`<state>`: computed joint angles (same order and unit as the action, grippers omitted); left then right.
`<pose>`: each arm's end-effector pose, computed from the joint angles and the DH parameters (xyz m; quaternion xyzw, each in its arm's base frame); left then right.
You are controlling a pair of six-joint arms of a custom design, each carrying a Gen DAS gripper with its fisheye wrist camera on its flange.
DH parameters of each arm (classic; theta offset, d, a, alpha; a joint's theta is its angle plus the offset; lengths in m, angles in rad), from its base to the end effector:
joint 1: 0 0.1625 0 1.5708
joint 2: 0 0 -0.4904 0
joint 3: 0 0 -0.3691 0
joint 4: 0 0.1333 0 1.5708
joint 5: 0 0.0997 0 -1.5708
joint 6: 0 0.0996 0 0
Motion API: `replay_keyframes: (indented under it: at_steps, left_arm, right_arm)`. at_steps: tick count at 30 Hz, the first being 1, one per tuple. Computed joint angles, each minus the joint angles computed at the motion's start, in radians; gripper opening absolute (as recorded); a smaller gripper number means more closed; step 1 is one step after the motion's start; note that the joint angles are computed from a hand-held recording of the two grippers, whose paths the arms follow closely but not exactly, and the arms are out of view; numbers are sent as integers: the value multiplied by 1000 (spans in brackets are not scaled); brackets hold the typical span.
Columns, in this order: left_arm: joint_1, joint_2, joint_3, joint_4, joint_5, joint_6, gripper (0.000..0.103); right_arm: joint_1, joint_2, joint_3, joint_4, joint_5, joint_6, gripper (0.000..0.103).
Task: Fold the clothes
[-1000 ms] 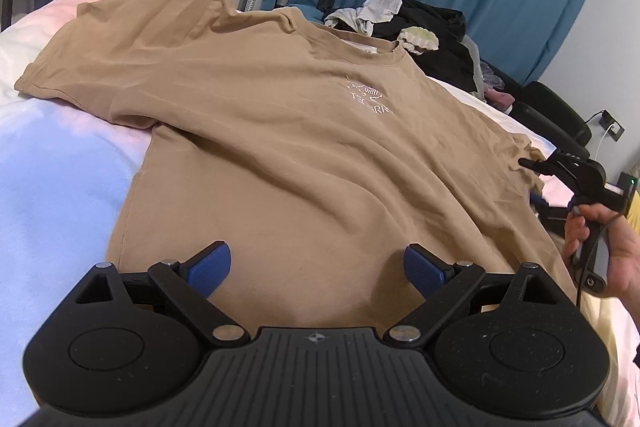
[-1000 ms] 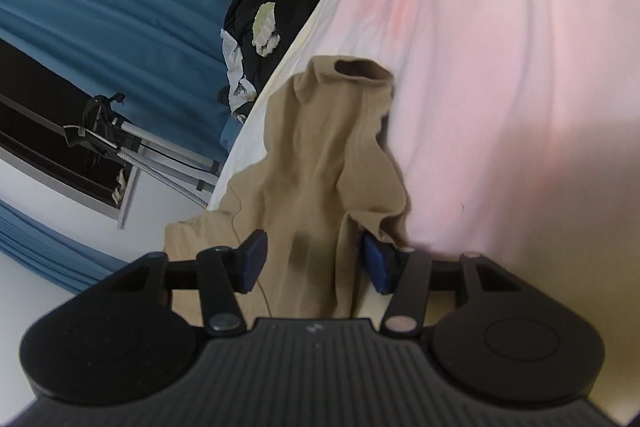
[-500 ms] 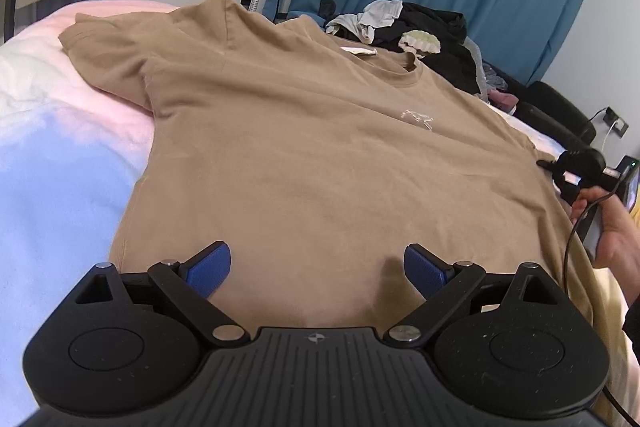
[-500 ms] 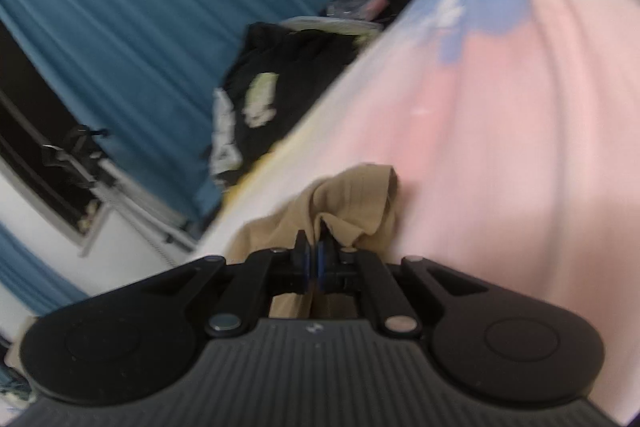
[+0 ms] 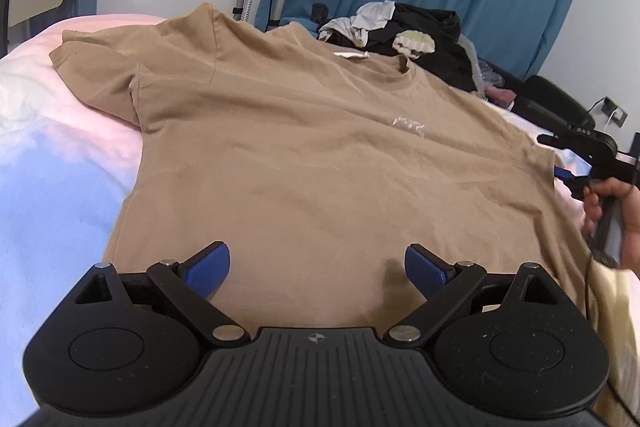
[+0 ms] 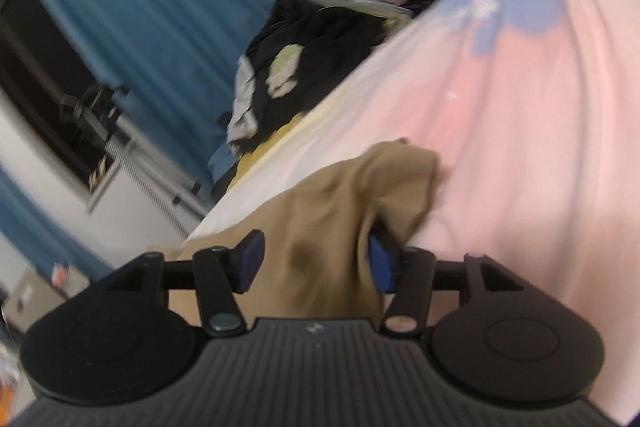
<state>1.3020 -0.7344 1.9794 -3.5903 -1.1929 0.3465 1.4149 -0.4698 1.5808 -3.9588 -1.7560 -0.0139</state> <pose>-0.0002 -0.6411 0.1450 0.2078 0.8882 -0.3639 0.1882 0.0012 -0.7327 0.1208 -0.1117 -0.7936 0.5850 0.1243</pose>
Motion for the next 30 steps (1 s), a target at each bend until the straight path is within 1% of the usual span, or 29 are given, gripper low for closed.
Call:
replay_keyframes:
  at_steps: [6, 7, 8, 12, 15, 19, 22, 25, 30]
  left_arm:
    - [-7, -29, 33, -40, -34, 17, 96]
    - [-7, -36, 41, -44, -41, 18, 96]
    - [-8, -44, 48, -48, -50, 21, 96]
    - [-13, -68, 76, -53, -72, 49, 96]
    - [-22, -73, 100, -103, -63, 85, 96]
    - [-27, -82, 125, -154, -58, 108, 96]
    - [-27, -90, 128, -156, -67, 99, 96]
    - [-31, -88, 131, -173, -57, 116, 96]
    - [-31, -84, 123, -161, -52, 112, 96]
  right_arm:
    - [96, -51, 196, -98, -65, -200, 57]
    - [113, -55, 224, -121, -79, -229, 57]
    - [130, -60, 248, -138, -87, -240, 57]
    - [181, -63, 349, -236, -63, -191, 60]
    - [230, -34, 397, -300, -80, -172, 62]
    - [292, 26, 428, -349, -154, -192, 64]
    - [326, 55, 420, -351, -192, -243, 64]
    - [333, 70, 404, -338, -190, -282, 64]
    - [338, 98, 377, -330, -211, -319, 64]
